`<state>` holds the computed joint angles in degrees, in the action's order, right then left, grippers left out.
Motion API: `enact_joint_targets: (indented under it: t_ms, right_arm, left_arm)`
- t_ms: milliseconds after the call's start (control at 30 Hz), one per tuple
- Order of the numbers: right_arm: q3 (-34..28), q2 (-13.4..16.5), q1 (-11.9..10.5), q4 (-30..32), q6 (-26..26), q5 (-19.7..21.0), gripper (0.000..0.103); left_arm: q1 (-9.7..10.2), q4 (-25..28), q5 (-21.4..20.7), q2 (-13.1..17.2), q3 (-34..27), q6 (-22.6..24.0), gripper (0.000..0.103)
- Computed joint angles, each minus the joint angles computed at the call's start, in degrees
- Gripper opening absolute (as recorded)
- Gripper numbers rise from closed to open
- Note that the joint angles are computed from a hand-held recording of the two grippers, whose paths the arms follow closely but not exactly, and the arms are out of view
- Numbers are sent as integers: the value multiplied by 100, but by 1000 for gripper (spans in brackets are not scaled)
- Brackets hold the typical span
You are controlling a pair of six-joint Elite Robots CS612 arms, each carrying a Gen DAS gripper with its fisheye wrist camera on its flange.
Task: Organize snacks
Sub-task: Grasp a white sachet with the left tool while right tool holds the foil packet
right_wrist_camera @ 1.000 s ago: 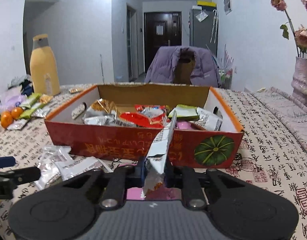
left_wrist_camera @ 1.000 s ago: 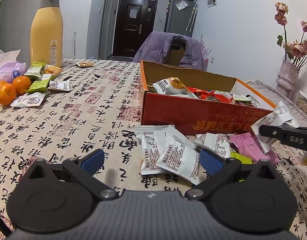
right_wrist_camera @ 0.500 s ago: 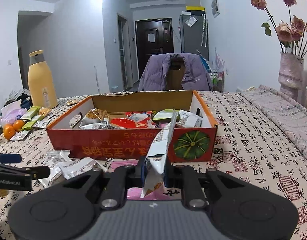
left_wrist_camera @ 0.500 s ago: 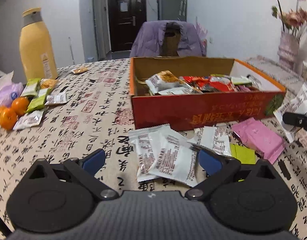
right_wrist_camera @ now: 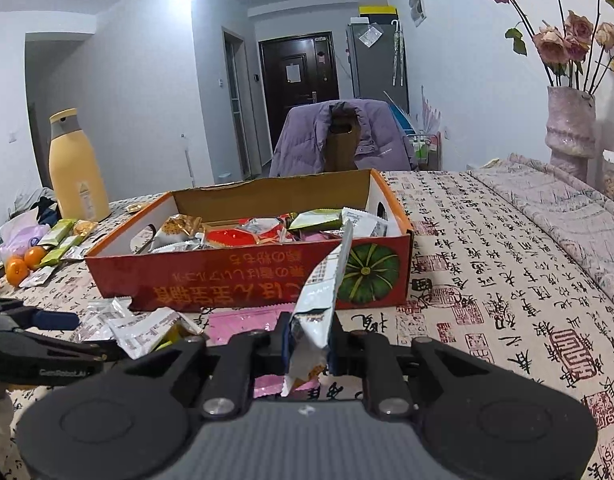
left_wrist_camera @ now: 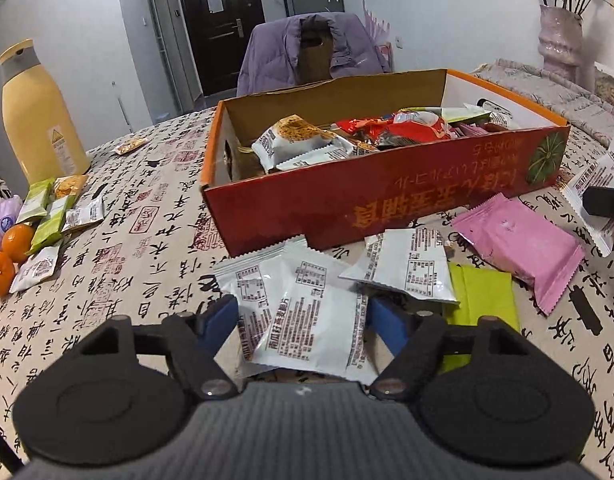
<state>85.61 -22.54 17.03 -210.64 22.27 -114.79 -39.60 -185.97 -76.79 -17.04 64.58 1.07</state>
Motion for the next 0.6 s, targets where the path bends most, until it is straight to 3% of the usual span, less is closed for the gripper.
enact_joint_targets:
  t_ms: [200, 267, 367, 600]
  right_arm:
    - [17, -1, -10, -9, 31, 66, 16]
    - [15, 2, -13, -2, 29, 102, 16]
    - [17, 6, -12, 6, 25, 140, 16]
    - [44, 8, -7, -47, 2, 228, 16]
  left_arm:
    - [-13, 21, 43, 9, -15, -22, 66]
    - [-17, -8, 55, 2, 3, -15, 56]
    - [0, -104, -40, -9, 37, -12, 48]
    - [1, -363, -60, -31, 149, -27, 44]
